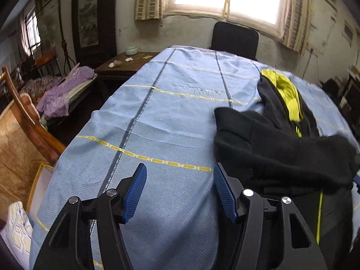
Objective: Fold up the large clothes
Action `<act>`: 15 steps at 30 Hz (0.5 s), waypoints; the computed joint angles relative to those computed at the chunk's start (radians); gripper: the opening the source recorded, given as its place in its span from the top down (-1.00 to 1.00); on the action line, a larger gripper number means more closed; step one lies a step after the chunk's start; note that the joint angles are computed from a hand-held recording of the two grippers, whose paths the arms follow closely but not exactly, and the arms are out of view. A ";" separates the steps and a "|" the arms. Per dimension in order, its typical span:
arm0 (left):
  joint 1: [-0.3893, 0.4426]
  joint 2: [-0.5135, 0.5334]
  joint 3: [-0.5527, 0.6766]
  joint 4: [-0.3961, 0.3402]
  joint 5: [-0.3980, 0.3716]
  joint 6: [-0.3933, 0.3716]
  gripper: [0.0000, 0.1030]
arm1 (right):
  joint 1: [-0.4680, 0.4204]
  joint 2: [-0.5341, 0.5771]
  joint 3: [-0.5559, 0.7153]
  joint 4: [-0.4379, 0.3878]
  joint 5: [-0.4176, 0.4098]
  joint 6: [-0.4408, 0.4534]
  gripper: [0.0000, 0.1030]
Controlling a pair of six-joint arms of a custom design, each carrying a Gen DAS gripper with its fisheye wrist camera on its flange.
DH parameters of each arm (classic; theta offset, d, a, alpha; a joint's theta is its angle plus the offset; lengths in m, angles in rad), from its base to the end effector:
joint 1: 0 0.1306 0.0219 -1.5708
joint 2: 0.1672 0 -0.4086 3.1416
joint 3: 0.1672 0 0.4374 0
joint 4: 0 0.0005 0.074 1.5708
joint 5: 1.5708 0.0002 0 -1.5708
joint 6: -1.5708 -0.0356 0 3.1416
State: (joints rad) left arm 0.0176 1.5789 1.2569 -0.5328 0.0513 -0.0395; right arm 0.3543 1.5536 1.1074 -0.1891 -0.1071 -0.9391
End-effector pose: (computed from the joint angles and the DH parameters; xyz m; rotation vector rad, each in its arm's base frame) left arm 0.5798 0.0079 0.3117 0.0498 2.4239 -0.0363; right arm 0.5292 0.1993 0.2808 0.6114 2.2499 0.8091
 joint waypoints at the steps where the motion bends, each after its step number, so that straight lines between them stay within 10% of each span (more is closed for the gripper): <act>1: -0.008 0.000 -0.005 0.006 -0.015 -0.016 -0.20 | -0.012 -0.003 -0.018 0.029 -0.030 -0.027 -0.34; 9: -0.059 -0.032 -0.030 0.062 -0.076 -0.080 -0.24 | -0.020 0.036 0.018 -0.019 -0.051 0.002 -0.18; 11: -0.083 -0.025 -0.016 0.070 -0.120 -0.107 -0.28 | -0.006 0.052 0.048 -0.080 0.003 0.046 0.70; 15: -0.129 0.011 0.019 0.085 -0.201 -0.145 -0.29 | 0.012 0.044 0.074 -0.083 0.073 0.148 0.86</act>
